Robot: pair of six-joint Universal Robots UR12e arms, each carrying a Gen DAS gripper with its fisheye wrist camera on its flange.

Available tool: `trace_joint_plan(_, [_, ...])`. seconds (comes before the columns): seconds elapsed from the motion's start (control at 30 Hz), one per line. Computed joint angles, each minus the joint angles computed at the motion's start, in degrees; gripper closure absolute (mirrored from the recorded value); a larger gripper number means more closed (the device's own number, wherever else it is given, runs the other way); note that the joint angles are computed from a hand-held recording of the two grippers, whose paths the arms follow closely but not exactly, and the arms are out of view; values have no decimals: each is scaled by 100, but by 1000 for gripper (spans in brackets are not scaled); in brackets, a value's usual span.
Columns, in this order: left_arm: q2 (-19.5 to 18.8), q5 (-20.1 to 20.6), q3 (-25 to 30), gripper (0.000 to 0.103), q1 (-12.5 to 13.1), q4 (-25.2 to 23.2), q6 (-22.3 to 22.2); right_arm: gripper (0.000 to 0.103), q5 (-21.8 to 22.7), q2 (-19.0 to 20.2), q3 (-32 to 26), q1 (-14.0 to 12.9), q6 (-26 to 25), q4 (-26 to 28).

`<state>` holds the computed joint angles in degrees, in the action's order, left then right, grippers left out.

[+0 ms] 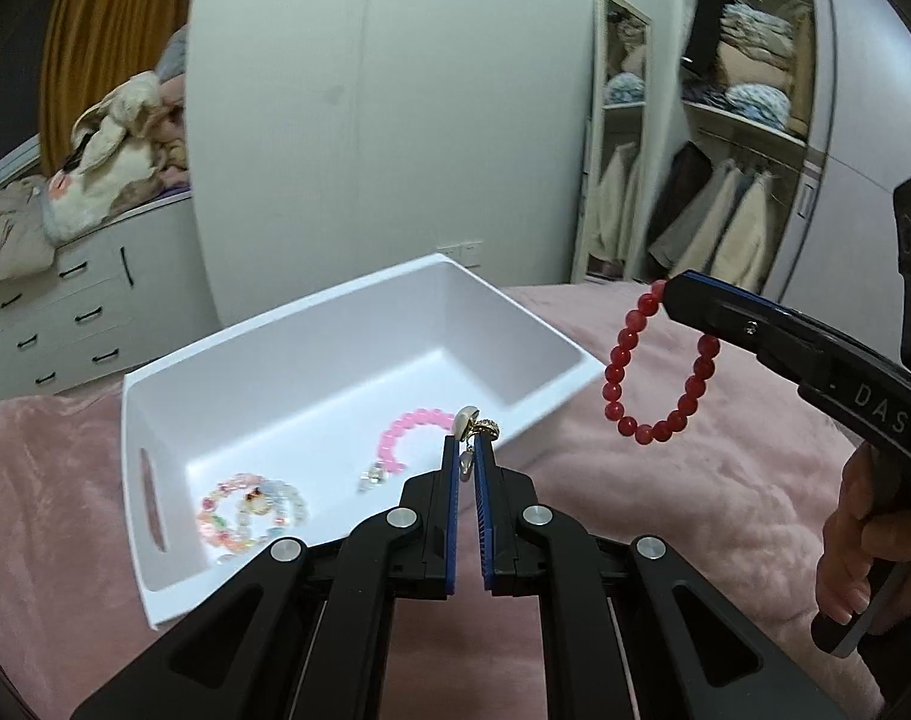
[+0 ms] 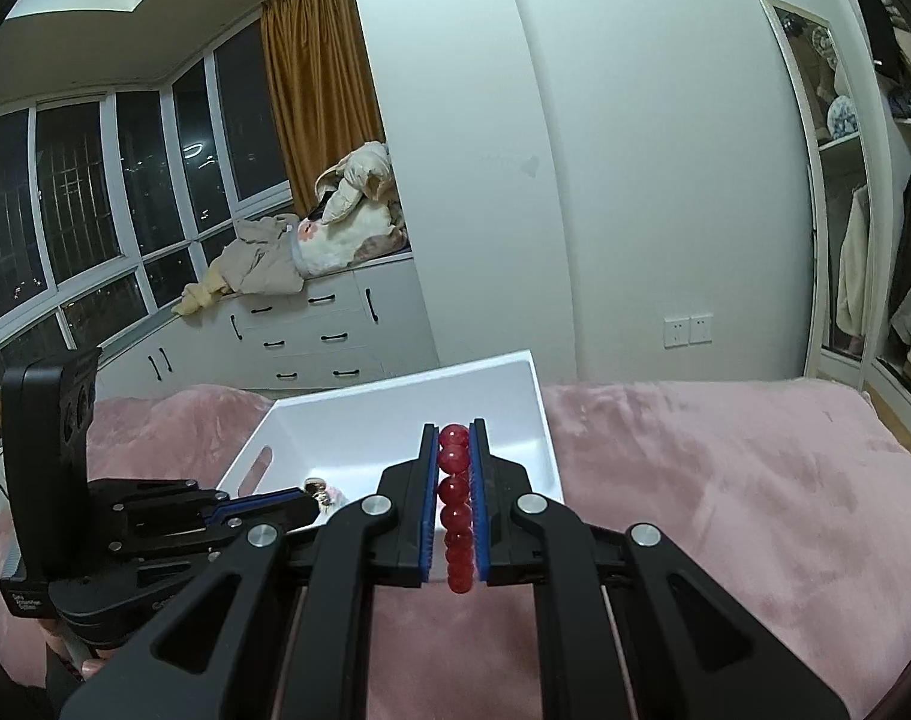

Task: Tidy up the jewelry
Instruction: 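Carry the gold charm and red bracelet over the white box, then open both grippers to drop the charm and red bracelet into the box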

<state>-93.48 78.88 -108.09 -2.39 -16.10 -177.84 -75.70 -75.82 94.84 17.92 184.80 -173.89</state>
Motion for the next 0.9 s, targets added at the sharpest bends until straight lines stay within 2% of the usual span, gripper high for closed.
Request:
trace_joint_plan(0.13, [-1,242,-3,93,37,138,-42,93,39,138,-174,77,-5,-22])
trace_joint_plan(0.27, [10,252,-34,93,173,236,-172,93,76,275,-373,145,-70,87])
trace_joint_plan(0.53, [-115,443,33,93,362,130,-428,93,-92,615,-840,321,-453,501])
trace_joint_plan(0.7, [-257,645,-19,93,422,606,-525,93,-247,809,-1076,387,-483,852])
trace_joint_plan(0.8, [-337,569,42,93,492,435,-666,93,-370,906,-1221,440,-614,1168])
trace_joint_plan(0.9, [-435,708,110,93,474,275,-676,93,-509,1003,-1359,475,-676,1465])
